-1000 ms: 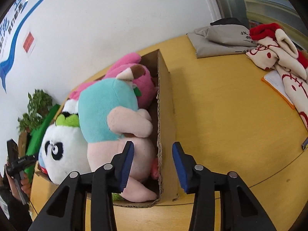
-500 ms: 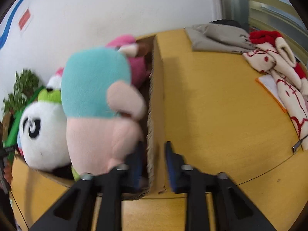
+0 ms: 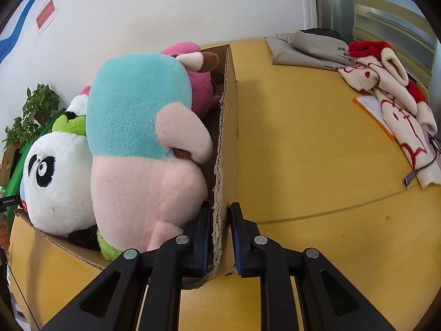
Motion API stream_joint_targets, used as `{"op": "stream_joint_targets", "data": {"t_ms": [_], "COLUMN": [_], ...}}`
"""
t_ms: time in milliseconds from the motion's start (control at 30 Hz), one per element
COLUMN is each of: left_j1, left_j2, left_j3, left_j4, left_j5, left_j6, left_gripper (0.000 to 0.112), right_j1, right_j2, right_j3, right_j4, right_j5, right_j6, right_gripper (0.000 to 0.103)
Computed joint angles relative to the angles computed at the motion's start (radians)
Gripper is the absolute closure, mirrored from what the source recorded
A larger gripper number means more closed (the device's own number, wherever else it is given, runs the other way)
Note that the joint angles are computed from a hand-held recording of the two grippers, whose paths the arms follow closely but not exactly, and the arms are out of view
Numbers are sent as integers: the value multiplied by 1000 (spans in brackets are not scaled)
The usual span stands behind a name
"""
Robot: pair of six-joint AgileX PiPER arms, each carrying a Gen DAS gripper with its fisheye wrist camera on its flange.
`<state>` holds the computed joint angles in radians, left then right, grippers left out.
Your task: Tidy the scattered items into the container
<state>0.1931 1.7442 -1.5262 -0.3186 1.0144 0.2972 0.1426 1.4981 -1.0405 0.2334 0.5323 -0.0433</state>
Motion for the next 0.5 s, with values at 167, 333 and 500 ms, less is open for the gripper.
{"op": "stream_joint_targets", "data": {"t_ms": [167,333,500], "left_j1": [41,10,-127], "left_j2": [-103,-300,-452], "left_j3": [60,151,240], "left_j4": [-76,-100,13], "left_j5": [-39,-146,-250], "left_j6": [41,33,-84], "left_gripper": [99,39,34], "right_j1": [-22,9,247], "right_j2": [-113,-256,-312], "right_j3": [64,86,70], "right_j4": [-72,-2,-280], "right_j5": [-29,-37,-34], "right_j6": [74,-10,219], "right_gripper": [15,2,0]}}
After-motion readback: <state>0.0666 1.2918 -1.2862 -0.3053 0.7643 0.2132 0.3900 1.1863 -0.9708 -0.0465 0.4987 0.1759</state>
